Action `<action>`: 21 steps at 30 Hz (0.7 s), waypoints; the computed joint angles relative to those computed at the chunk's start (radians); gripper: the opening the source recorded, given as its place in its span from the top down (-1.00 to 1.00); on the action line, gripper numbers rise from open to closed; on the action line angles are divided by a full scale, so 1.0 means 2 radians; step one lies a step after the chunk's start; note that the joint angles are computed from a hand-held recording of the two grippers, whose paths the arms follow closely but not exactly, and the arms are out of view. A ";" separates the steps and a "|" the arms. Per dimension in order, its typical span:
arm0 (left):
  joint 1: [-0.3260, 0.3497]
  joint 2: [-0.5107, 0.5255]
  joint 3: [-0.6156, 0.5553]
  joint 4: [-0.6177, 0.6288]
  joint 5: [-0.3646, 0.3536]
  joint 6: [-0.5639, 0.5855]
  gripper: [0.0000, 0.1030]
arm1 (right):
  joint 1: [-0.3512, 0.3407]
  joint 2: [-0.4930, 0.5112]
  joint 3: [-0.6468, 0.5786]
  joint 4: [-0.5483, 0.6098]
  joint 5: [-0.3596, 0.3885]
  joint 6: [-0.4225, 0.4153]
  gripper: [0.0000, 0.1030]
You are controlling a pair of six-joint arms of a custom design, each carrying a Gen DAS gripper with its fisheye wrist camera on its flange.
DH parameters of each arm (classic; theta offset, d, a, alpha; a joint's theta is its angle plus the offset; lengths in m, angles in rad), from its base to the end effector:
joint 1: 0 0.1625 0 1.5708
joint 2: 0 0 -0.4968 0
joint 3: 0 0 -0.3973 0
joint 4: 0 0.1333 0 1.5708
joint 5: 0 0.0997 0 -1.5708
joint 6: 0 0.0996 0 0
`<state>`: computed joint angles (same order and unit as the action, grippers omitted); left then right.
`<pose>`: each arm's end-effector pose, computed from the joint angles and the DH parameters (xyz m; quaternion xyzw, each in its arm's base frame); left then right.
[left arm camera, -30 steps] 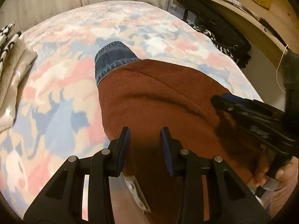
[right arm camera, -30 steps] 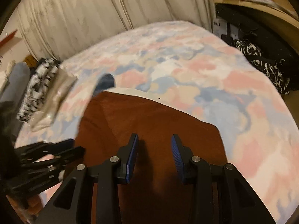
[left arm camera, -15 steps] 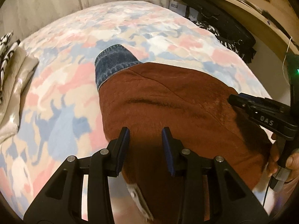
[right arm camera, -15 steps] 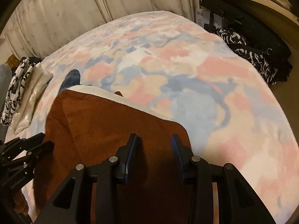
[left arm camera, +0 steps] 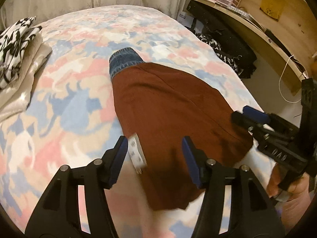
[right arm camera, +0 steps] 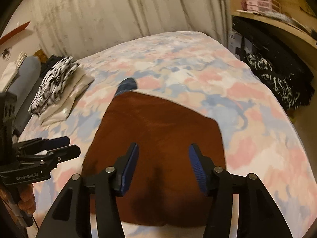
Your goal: Fold large clothes
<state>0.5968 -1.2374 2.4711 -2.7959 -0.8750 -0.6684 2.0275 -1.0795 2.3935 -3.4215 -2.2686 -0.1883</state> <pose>-0.2143 -0.3839 0.1797 0.1445 0.9289 -0.2468 0.2352 0.2651 -0.3823 0.2017 0.2012 -0.8881 0.2910 0.2933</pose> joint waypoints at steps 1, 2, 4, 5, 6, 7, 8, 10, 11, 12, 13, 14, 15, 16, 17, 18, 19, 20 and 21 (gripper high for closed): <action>-0.006 -0.001 0.006 0.000 -0.002 -0.009 -0.06 | 0.006 0.003 0.005 -0.002 -0.004 -0.001 -0.05; -0.011 -0.001 0.011 0.000 -0.004 -0.016 -0.06 | 0.012 0.008 0.010 -0.005 -0.010 -0.001 -0.05; -0.020 0.005 0.022 0.000 -0.003 -0.034 -0.06 | 0.019 0.016 0.020 -0.009 -0.019 -0.001 -0.05; -0.023 0.009 0.027 0.000 -0.004 -0.045 -0.06 | 0.019 0.020 0.027 -0.011 -0.020 0.001 -0.05; -0.022 0.013 0.030 0.000 -0.007 -0.051 -0.06 | 0.018 0.021 0.033 -0.011 -0.019 0.004 -0.05; -0.020 0.018 0.034 -0.002 -0.013 -0.057 -0.06 | 0.016 0.023 0.038 -0.014 -0.019 0.004 -0.05; -0.019 0.021 0.039 -0.010 -0.016 -0.063 -0.08 | 0.014 0.027 0.043 -0.020 -0.023 0.001 -0.05; -0.021 0.027 0.053 -0.039 -0.007 -0.071 -0.25 | 0.012 0.041 0.053 -0.040 -0.043 -0.009 -0.05; -0.022 0.029 0.055 -0.038 -0.002 -0.076 -0.33 | 0.004 0.047 0.058 -0.056 -0.050 -0.022 -0.05; -0.023 0.028 0.057 -0.038 -0.001 -0.079 -0.34 | 0.000 0.051 0.064 -0.069 -0.056 -0.029 -0.05; -0.022 0.027 0.060 -0.042 -0.002 -0.080 -0.34 | -0.005 0.054 0.072 -0.087 -0.063 -0.038 -0.05; -0.021 0.025 0.062 -0.044 -0.003 -0.080 -0.34 | -0.008 0.054 0.077 -0.097 -0.068 -0.042 -0.05; -0.021 0.024 0.063 -0.043 -0.004 -0.080 -0.34 | -0.013 0.051 0.084 -0.105 -0.069 -0.045 -0.05; -0.021 0.020 0.063 -0.040 -0.004 -0.079 -0.34 | -0.020 0.044 0.091 -0.109 -0.067 -0.046 -0.05; -0.023 0.018 0.064 -0.037 -0.003 -0.082 -0.34 | -0.025 0.036 0.096 -0.109 -0.065 -0.045 -0.05; -0.023 0.015 0.064 -0.033 -0.004 -0.083 -0.34 | -0.029 0.029 0.100 -0.107 -0.063 -0.043 -0.05; -0.021 0.014 0.062 -0.030 -0.004 -0.082 -0.34 | -0.033 0.019 0.105 -0.101 -0.057 -0.040 -0.05; -0.022 0.012 0.062 -0.027 -0.004 -0.085 -0.34 | -0.037 0.013 0.107 -0.098 -0.053 -0.040 -0.05; -0.020 0.012 0.060 -0.025 -0.004 -0.084 -0.34 | -0.037 0.008 0.111 -0.096 -0.052 -0.039 -0.05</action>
